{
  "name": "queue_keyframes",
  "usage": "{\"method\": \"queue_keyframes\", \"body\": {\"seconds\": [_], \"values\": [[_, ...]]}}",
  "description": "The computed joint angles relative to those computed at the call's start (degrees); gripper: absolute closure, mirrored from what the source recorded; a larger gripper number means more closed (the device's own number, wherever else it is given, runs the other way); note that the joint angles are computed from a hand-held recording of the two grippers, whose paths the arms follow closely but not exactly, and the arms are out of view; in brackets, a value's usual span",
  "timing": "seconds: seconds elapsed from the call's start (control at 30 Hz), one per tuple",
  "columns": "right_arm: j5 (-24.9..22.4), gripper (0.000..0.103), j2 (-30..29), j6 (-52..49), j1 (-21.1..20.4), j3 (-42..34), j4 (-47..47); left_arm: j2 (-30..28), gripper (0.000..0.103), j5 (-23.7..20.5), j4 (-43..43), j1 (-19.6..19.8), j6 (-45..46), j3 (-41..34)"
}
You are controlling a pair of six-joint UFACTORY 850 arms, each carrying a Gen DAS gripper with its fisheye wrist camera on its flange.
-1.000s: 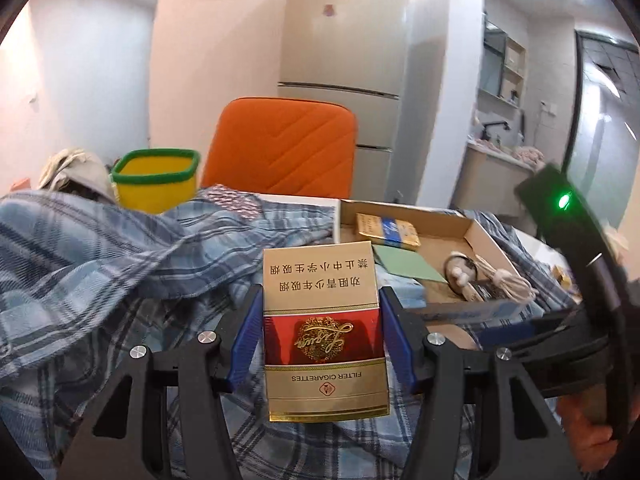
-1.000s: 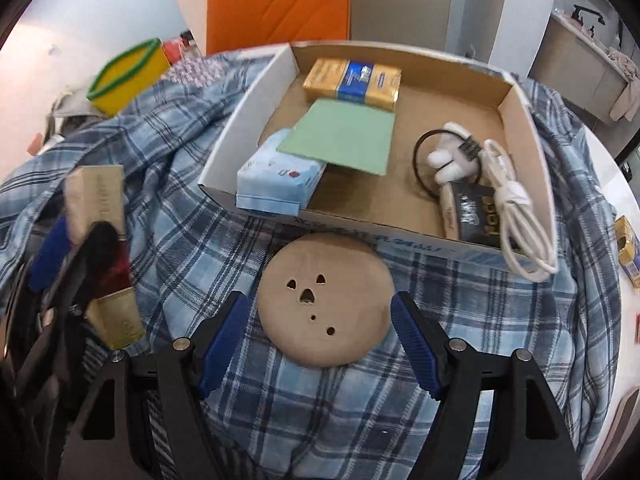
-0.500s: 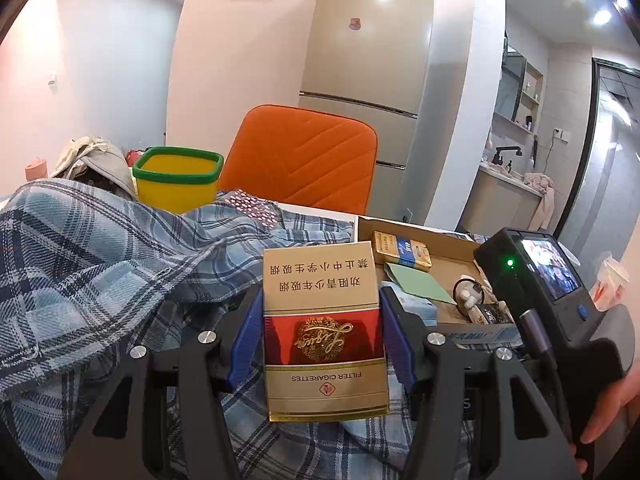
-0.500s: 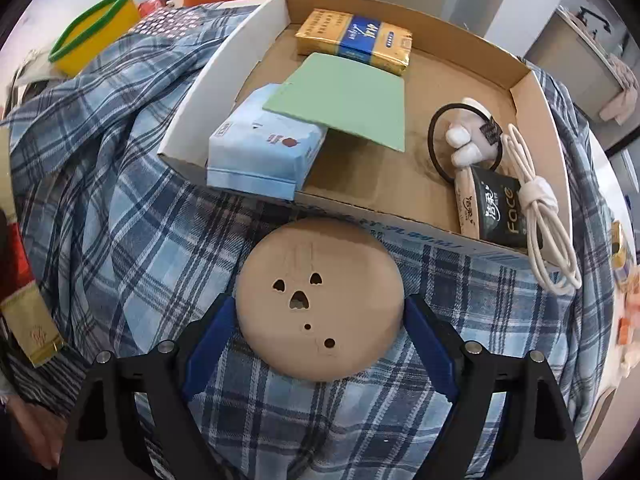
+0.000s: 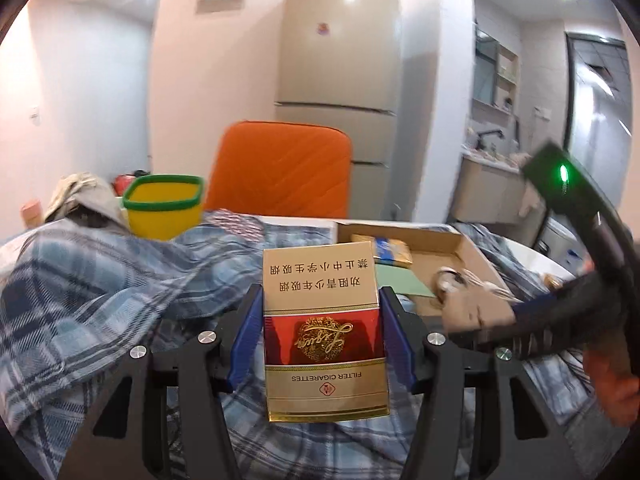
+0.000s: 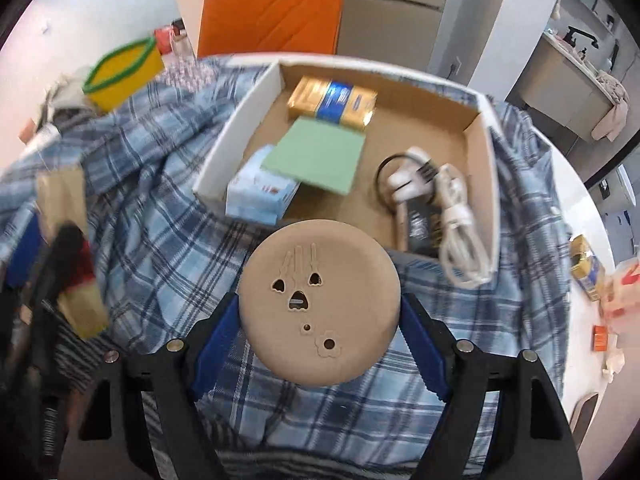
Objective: Organize soft objects
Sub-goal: 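Lower the beige disc into the box and open the right gripper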
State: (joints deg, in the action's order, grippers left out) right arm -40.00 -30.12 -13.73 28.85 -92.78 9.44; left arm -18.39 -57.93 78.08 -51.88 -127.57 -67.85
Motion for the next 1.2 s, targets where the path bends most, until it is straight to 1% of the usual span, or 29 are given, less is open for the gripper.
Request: {"method": "queue_keyframes", "body": {"seconds": [0.07, 0.1, 0.13, 0.17, 0.27, 0.37, 0.63, 0.73, 0.87, 0.93, 1.07, 1.2], "values": [[0.25, 0.022, 0.00, -0.27, -1.44, -1.50, 2.17, 0.33, 0.048, 3.20, -0.96, 0.88, 3.71, -1.29], [0.83, 0.022, -0.24, 0.55, -1.56, -2.14, 1.89, 0.40, 0.048, 5.62, -1.33, 1.66, 6.38, -2.14], [1.04, 0.022, -0.75, 0.94, -1.99, -3.29, 1.71, -0.09, 0.048, 6.63, -2.69, 2.37, 9.96, -3.70], [0.69, 0.022, -1.64, 1.48, -2.50, -5.02, 1.41, -0.70, 0.048, 6.17, -3.54, 2.74, 12.02, -5.15], [-2.34, 0.022, -5.81, 1.99, -3.79, -11.54, 1.82, -2.27, 0.048, 5.92, -4.73, 3.76, 16.54, -9.18], [-4.56, 0.021, -10.36, 3.23, -4.36, -17.64, 1.02, -3.42, 0.048, 6.19, -4.43, 4.91, 17.70, -12.20], [-8.06, 0.020, -18.46, 3.62, -4.03, -28.26, -0.22, -7.61, 0.048, 6.71, -5.88, 7.61, 21.01, -18.75], [-7.40, 0.018, -19.78, 3.17, -4.00, -29.51, -0.09, -8.56, 0.048, 6.68, -6.37, 8.06, 22.19, -19.62], [-7.95, 0.018, -20.43, 2.37, -4.47, -30.14, 0.99, -8.82, 0.047, 8.10, -7.73, 8.74, 22.34, -19.47], [-7.57, 0.018, -20.05, 1.46, -4.68, -29.49, 1.23, -9.12, 0.047, 8.49, -8.32, 9.09, 23.19, -19.78], [-5.07, 0.018, -17.68, 0.27, -5.30, -26.21, 2.03, -10.00, 0.047, 9.22, -9.71, 9.75, 24.57, -20.99], [-4.84, 0.018, -16.96, -0.57, -5.87, -25.82, 2.91, -11.46, 0.047, 9.73, -10.91, 10.46, 27.02, -23.23]]}}
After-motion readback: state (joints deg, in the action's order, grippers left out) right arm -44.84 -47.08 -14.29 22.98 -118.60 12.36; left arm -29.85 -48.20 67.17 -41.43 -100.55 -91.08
